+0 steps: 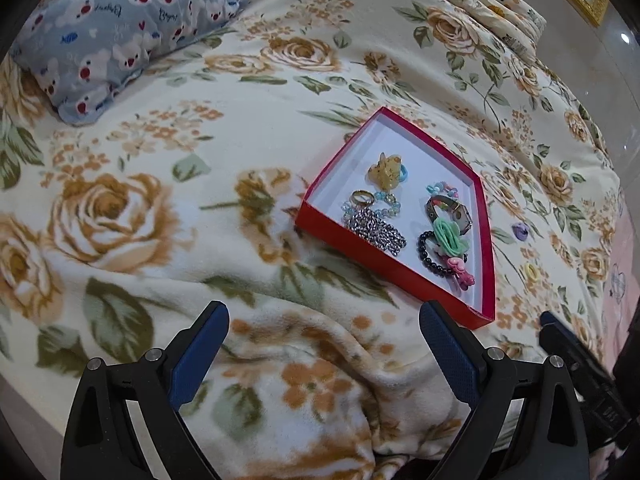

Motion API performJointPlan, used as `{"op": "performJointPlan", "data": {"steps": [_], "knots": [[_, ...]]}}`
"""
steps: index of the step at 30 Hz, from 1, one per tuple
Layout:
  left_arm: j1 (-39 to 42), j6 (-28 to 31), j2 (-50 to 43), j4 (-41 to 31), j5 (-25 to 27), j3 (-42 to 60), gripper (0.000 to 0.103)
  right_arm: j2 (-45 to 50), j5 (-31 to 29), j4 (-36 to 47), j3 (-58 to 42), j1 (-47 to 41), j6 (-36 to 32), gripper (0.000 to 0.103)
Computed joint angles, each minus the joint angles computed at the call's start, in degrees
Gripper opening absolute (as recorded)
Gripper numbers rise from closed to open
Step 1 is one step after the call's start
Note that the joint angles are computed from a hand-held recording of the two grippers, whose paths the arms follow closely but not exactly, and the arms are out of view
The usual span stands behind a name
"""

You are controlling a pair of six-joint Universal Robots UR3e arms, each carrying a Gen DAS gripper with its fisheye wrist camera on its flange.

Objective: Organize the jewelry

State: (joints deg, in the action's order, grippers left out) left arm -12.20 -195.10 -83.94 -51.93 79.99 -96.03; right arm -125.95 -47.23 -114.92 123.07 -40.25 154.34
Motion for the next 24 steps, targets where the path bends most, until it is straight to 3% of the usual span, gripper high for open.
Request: {"op": "performJointPlan", "data": {"steps": [12, 20, 24], "knots": [[-6.8, 4.4, -2.8, -2.7, 10.2, 14.6, 0.102, 5.1, -1.0, 1.7, -16.1, 1.8, -0.9, 0.103], [-12.2, 0.5, -5.1, -1.3, 18.5, 13.2, 0.102, 2.6, -5.8, -12.7, -4.2, 4.0, 5.5, 0.103], [-14.3, 0.3, -7.2, 0.0, 20.6, 12.8, 0.102, 2.3, -7.7, -15.3, -0.2, 4.8, 5.7, 0.103]]}}
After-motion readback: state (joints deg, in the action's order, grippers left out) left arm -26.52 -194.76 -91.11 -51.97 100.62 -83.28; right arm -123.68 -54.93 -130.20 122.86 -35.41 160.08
